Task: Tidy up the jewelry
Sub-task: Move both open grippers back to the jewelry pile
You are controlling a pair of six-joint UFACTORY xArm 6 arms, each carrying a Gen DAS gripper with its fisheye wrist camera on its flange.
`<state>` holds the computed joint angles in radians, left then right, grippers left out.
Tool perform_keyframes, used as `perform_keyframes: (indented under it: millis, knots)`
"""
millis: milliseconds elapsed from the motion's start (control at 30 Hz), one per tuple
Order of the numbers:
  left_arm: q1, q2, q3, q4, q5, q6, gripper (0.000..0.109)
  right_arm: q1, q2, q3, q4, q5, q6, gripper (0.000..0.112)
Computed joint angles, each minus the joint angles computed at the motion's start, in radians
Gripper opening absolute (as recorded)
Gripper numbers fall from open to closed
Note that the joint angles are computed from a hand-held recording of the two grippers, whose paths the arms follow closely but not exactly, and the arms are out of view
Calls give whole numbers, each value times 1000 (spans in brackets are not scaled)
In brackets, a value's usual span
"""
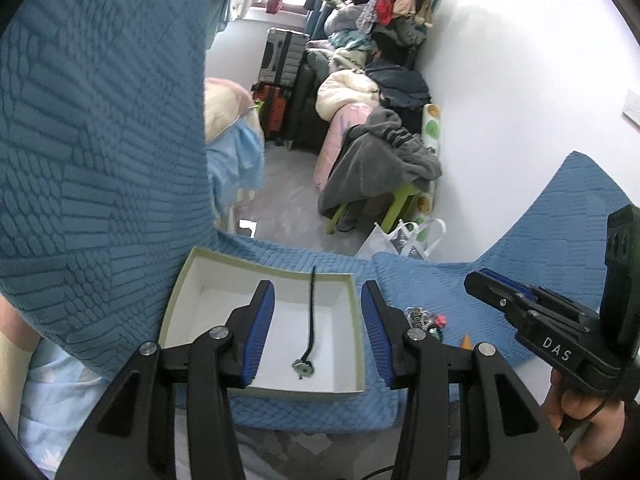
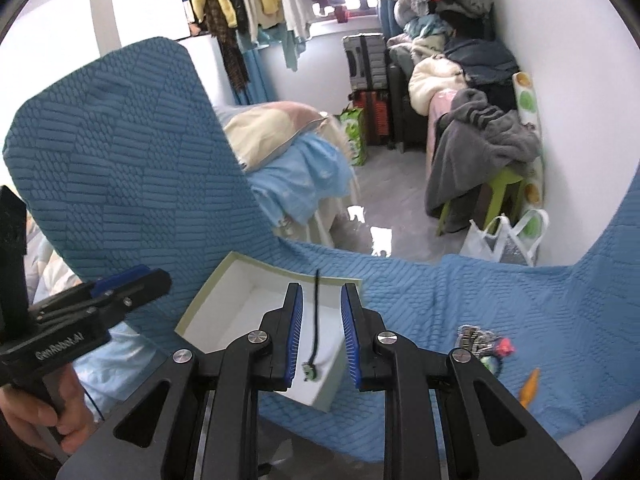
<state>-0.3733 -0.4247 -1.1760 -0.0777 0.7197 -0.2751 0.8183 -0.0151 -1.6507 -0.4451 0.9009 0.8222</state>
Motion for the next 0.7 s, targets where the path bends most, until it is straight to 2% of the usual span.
perform_keyframes:
  millis: [300,433,700]
  knots:
    - [-85,47,-37,64,-39,-75,46,-33,-139,173,-73,-34,59,18]
    - [-120,75,-37,86,-82,-111,46,-58,-211,272,-92,-51,78,18]
    - [-197,159,-66,111,-138,-149,46,-90,-355,439,-146,-33,98,18]
